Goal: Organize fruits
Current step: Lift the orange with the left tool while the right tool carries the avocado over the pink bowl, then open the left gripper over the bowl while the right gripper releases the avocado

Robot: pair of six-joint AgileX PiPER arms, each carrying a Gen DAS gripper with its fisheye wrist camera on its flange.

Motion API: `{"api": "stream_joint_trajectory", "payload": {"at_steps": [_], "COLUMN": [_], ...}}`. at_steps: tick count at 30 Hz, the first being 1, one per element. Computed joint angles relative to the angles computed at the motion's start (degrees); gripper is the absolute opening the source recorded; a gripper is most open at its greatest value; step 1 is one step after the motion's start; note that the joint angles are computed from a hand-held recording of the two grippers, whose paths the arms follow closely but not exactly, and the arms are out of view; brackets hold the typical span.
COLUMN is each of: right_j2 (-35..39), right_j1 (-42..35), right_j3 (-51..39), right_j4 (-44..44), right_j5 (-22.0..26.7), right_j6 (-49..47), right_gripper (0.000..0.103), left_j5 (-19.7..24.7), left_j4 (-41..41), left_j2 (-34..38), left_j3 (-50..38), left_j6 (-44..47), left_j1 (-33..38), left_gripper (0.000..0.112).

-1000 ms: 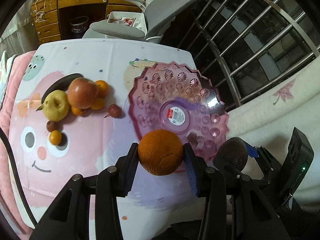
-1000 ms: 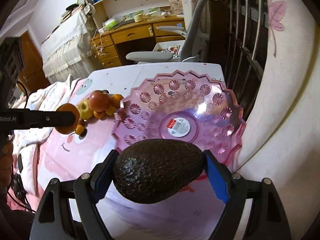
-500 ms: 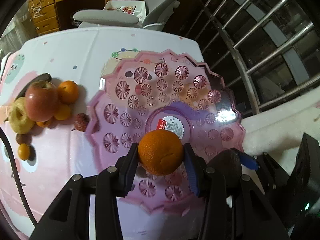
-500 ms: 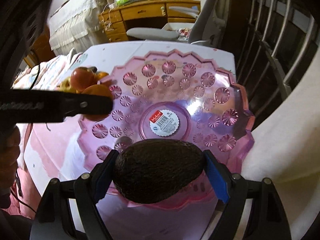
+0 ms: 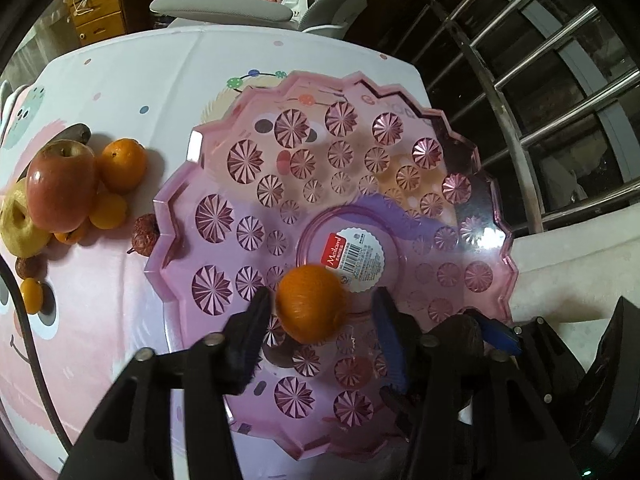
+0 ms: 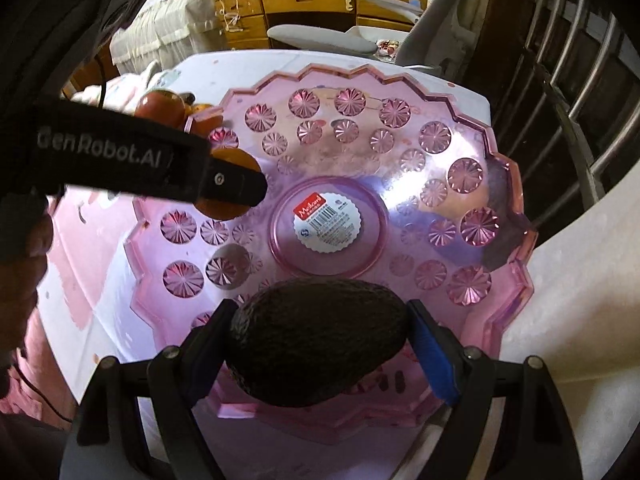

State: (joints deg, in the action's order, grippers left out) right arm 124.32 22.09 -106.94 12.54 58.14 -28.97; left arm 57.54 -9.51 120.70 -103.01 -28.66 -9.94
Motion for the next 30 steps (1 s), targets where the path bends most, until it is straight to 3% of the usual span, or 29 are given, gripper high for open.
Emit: {"api": "stream_joint_trajectory", "payload": {"at_steps": [11, 21, 30], "right_j2": [-0.9, -2.0, -7.5], "right_j1": [-0.3, 0.0, 2.7], "right_j3": [0.9, 0.4, 5.7], "right_j4": [0.8, 0.9, 1.5], "right_j5": [-0.9, -0.8, -3.7], "right_j6": [4.6, 9.9, 15.6], "right_gripper": [0.087, 0.089, 0.089], "left_j5": [-1.4, -4.1, -6.7], "left_j4": [0.2, -0.6, -1.8], "left_j2": [-6.2, -15.8, -27.4], "left_j3": [5.4, 15.9, 27.9], "left_j6": [0.6, 2.2, 8.2], "left_j1": [1.7, 4.4, 9.5], "left_gripper": [0.067, 0.068, 0.068]}}
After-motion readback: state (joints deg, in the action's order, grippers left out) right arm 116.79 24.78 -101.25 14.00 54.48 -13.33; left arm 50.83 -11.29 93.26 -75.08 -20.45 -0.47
